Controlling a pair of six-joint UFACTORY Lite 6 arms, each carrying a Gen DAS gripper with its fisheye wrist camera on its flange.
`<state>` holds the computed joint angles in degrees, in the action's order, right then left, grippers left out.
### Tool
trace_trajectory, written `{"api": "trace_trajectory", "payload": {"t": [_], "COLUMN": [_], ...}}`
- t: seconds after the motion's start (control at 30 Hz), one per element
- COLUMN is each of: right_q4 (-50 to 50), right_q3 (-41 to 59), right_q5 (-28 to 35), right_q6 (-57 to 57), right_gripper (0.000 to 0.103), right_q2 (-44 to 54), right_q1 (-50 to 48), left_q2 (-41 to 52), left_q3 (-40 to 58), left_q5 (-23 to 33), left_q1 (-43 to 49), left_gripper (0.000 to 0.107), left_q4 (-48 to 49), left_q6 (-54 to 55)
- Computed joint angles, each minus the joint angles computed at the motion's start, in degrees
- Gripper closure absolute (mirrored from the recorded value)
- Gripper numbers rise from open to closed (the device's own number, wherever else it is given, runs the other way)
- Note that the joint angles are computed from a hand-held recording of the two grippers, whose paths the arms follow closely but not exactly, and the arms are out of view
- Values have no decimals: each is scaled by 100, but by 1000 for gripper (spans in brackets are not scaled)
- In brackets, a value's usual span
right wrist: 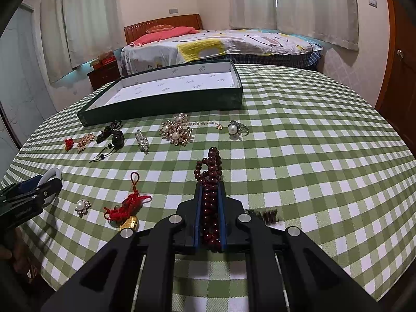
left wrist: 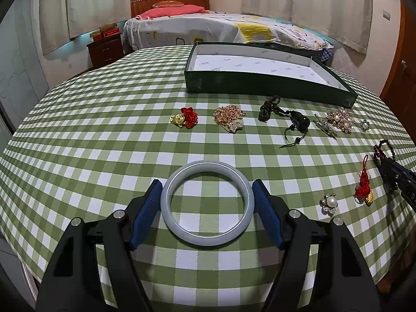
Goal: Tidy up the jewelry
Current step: 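Carry the bangle and bead bracelet into the green tray and release both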
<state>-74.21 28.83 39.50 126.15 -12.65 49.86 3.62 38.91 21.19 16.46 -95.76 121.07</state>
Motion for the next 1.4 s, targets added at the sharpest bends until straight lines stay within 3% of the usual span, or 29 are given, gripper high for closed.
{"api": "trace_trajectory", "payload": {"t": [0.33, 0.63, 0.8, 1.2, 1.3, 1.4], "right_q4": [146, 211, -166, -1558, -1596, -1448], "right_q3": [86, 756, 1333, 3190, 3720, 4182], "right_q5": [173, 649, 445, -1187, -1455, -1805], "right_q6": [-184, -962, -1359, -1162, -1231, -1375], "right_gripper": [92, 92, 92, 92, 92, 92], "right_q2": [-205, -450, -303, 1599, 2326, 3029], "right_q1": [131, 96, -499, -2553, -2830, -3081], "left_q2": [-366, -946, -855, 1830, 2701, 3575], "left_q3": [-135, 241, 912, 4101, 4985, 5884], "left_q5": [106, 413, 333, -421, -626, -703], "left_q1": [68, -17, -441, -1660, -1854, -1960], "left_gripper": [38, 38, 38, 38, 38, 38], "left_q4": [-71, 844, 753, 646, 1338, 2682], "left_q6": [106, -1158, -1491, -2138, -2865, -4253]}}
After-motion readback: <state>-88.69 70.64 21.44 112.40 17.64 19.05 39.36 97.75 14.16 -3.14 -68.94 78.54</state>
